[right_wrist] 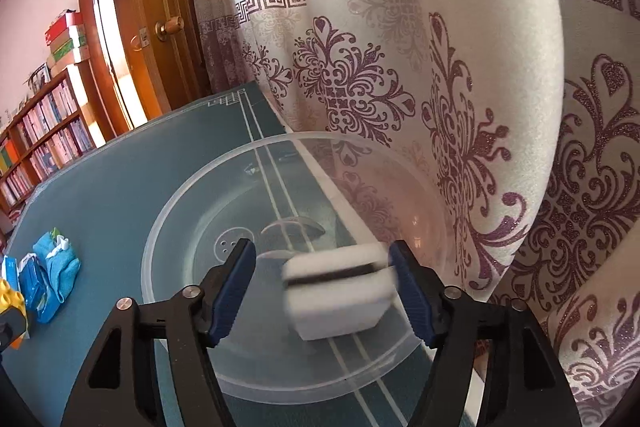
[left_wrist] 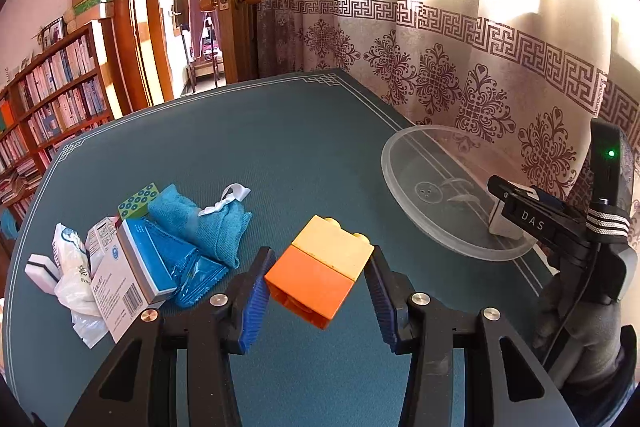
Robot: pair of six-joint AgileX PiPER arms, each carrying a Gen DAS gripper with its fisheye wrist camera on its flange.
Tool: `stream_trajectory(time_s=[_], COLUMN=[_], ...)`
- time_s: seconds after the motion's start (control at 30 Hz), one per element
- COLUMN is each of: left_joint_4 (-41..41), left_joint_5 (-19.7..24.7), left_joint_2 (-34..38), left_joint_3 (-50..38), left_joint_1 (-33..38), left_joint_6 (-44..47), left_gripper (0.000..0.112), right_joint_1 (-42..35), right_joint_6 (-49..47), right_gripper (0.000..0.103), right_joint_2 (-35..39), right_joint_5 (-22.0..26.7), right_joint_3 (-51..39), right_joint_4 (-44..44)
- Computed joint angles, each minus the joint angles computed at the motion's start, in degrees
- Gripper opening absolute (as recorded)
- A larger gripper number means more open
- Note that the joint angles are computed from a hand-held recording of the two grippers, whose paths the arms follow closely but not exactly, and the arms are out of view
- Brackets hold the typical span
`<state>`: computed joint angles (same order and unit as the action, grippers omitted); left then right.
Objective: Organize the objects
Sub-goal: 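Carry the sponge into the clear bowl with the right gripper while the left carries the brick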
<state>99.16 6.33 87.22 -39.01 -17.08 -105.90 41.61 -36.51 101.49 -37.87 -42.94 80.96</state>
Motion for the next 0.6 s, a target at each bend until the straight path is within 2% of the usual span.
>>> stream_trajectory(time_s=[0.1,0.27,0.47,0.6], left_joint_4=[-4.8,-17.82,-35.47,-43.1], left_joint_5=[-0.25,-0.92,-1.04,-1.0], left_joint_2=[1.53,5.02,9.87,12.51], left_joint_3=[-2.28,-6.53,-12.15,-15.34], left_joint_1=[-0.89,-2.53,-4.7,-5.93], left_joint_6=[4.59,17.01,34.44,42.24], left_gripper=[0.049,0.049,0.049,0.049], right_joint_1=[1.87,3.87,5.56,5.72], right_joint_6=[2.01,4.42,8.96,10.6], right_gripper=[0.073,0.073,0.073,0.073], right_joint_2=[-0.29,0.65,-0.64,-0.86], right_joint_5=[-4.15,-8.68,-12.71,-13.89], right_joint_3=[0.93,1.92,4.98,5.73], right_joint_4=[0.15,1.15,0.27,0.14])
